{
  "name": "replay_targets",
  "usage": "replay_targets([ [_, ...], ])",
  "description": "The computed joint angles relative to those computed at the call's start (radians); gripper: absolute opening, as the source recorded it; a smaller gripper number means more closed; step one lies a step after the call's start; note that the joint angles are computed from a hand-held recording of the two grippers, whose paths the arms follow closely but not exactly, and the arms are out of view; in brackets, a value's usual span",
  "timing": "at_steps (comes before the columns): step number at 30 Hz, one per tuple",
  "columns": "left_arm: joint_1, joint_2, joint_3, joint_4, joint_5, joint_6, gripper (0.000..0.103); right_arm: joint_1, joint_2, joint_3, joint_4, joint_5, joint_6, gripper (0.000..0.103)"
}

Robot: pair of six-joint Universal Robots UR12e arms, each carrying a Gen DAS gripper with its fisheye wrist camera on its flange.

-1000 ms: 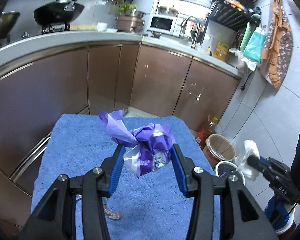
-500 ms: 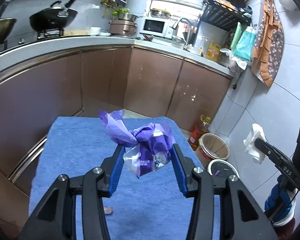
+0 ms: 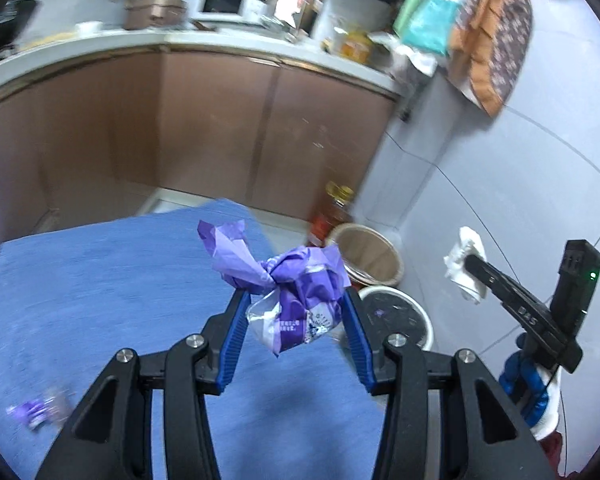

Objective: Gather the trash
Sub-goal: 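Lift the tissue and purple wrapper and carry both over the white-rimmed bin, then open both tools over the bin to drop the tissue and wrapper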

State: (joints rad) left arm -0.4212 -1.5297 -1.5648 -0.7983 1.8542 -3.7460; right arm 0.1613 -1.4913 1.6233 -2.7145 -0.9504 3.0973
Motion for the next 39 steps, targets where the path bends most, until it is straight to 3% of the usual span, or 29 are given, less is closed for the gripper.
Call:
replay_targets([
  [5, 0.001, -0.150, 0.124, -0.009, -0.150, 0.040, 0.044, -0.035, 0.032, 0.004, 0.001, -0.100, 0.049, 0.016],
  [12, -0.007, -0.342, 0.299, -0.070, -0.304, 0.077, 0.044, -0.060, 0.074, 0.002, 0.049, -0.220, 0.057, 0.016],
  [19, 0.012, -0.474, 0.399, -0.140, -0.410, 0.127, 0.045, -0.070, 0.111, 0.010, 0.098, -0.303, 0.074, 0.016],
  [24, 0.008, -0.544, 0.461, -0.179, -0.452, 0.132, 0.048, -0.077, 0.133, 0.009, 0.115, -0.360, 0.097, 0.016],
  [29, 0.006, -0.592, 0.506, -0.202, -0.477, 0.110, 0.049, -0.078, 0.142, 0.007, 0.119, -0.399, 0.110, 0.029],
  [35, 0.002, -0.607, 0.511, -0.202, -0.497, 0.098, 0.051, -0.080, 0.135, 0.015, 0.123, -0.422, 0.120, 0.041],
  [39, 0.006, -0.602, 0.498, -0.173, -0.513, 0.081, 0.053, -0.082, 0.132, 0.017, 0.120, -0.424, 0.126, 0.043],
])
